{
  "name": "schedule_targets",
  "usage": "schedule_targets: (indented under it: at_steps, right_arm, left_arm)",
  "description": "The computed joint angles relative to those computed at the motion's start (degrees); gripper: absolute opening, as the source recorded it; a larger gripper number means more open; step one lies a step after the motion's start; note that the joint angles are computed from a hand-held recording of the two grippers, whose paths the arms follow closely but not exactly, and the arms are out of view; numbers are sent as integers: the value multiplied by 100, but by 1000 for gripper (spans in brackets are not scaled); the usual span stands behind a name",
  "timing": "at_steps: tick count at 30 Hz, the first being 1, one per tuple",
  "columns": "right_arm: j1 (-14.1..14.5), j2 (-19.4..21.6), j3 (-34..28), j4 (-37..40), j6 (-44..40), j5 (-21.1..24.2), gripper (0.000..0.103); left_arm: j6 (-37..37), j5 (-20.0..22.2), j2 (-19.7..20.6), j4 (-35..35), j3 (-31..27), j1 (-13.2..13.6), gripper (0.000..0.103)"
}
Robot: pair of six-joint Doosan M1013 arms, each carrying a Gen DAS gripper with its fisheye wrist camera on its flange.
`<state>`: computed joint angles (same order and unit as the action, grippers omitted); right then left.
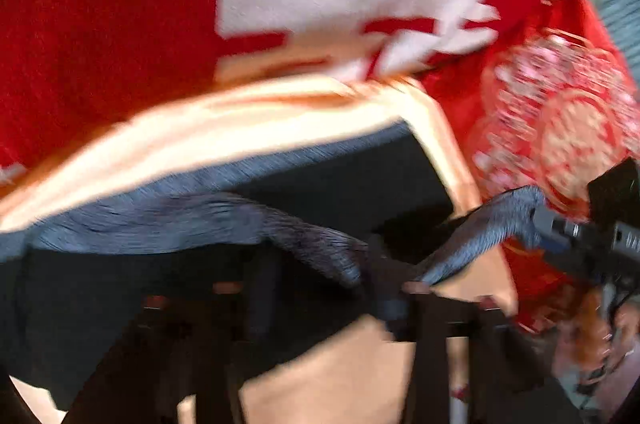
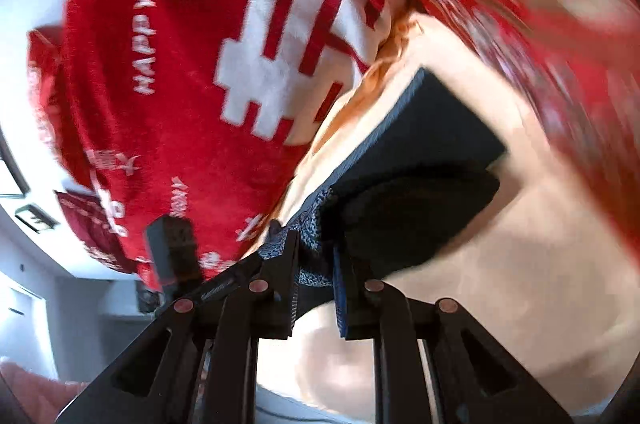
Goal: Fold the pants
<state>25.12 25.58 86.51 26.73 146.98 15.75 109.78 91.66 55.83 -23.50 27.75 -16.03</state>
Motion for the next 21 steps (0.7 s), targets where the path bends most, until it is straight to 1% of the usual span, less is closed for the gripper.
schedule_targets:
  at_steps: [1, 2, 3, 4, 5, 6, 7, 8, 9, 10, 12, 13, 14, 15, 18, 19, 21]
  right_arm:
    - [-102, 87, -103, 118, -154, 223, 16]
    - [-204, 185, -230, 91, -201, 473, 17]
    - [-271, 267, -337, 17, -197, 669, 17]
    - [-346, 373, -480, -114, -155, 929, 19]
    - [-365, 393, -483, -303, -28, 1039, 20]
    - [-399, 488, -664, -688, 201, 1317, 20]
    - [-421, 575, -834, -939, 275, 1526, 26]
    - [-422, 607, -900, -1052, 303, 1581, 41]
    - [-419, 633, -973, -1216, 365, 1572, 52]
    - [-400, 640, -1048, -1460, 521, 1632, 72]
    - [-333, 609, -1162, -1968, 735, 1717, 74]
    - [-289, 591, -1223, -2184, 828, 1839, 74]
    - [-206, 568, -1282, -2456, 1030, 2069, 74]
    - [-154, 560, -1299, -2566, 1171, 2231, 74]
    - [43, 537, -1182, -2530, 1638, 2697, 73]
    - [84, 533, -1124, -2509, 1767, 2746, 72]
    - [167, 579, -1021, -2515, 2142, 2992, 68]
  left_arm:
    - [-4, -64, 33, 90, -72, -5, 58]
    - [-31, -14, 110, 109, -229, 3, 58]
    - [-63, -12, 150, 159, -333, 13, 58]
    - [-68, -109, 134, 242, -324, 22, 58]
    - [-56, -227, 99, 331, -257, 27, 58]
    - [-54, -354, 56, 476, -195, 36, 58]
    - [-55, -423, 28, 570, -146, 50, 58]
    - [-58, -498, -4, 727, -85, 67, 63]
    - [-42, -562, -44, 842, -3, 80, 66]
    - [-22, -689, -112, 1031, 146, 92, 68]
    - [-15, -868, -220, 1369, 420, 108, 68]
    - [-83, -886, -251, 1543, 537, 131, 68]
    - [-173, -890, -276, 1688, 644, 157, 68]
    - [-282, -893, -294, 1843, 749, 177, 68]
    - [-612, -854, -319, 2126, 978, 244, 68]
    - [-676, -843, -318, 2144, 1014, 259, 68]
    - [-781, -835, -317, 2228, 1109, 284, 68]
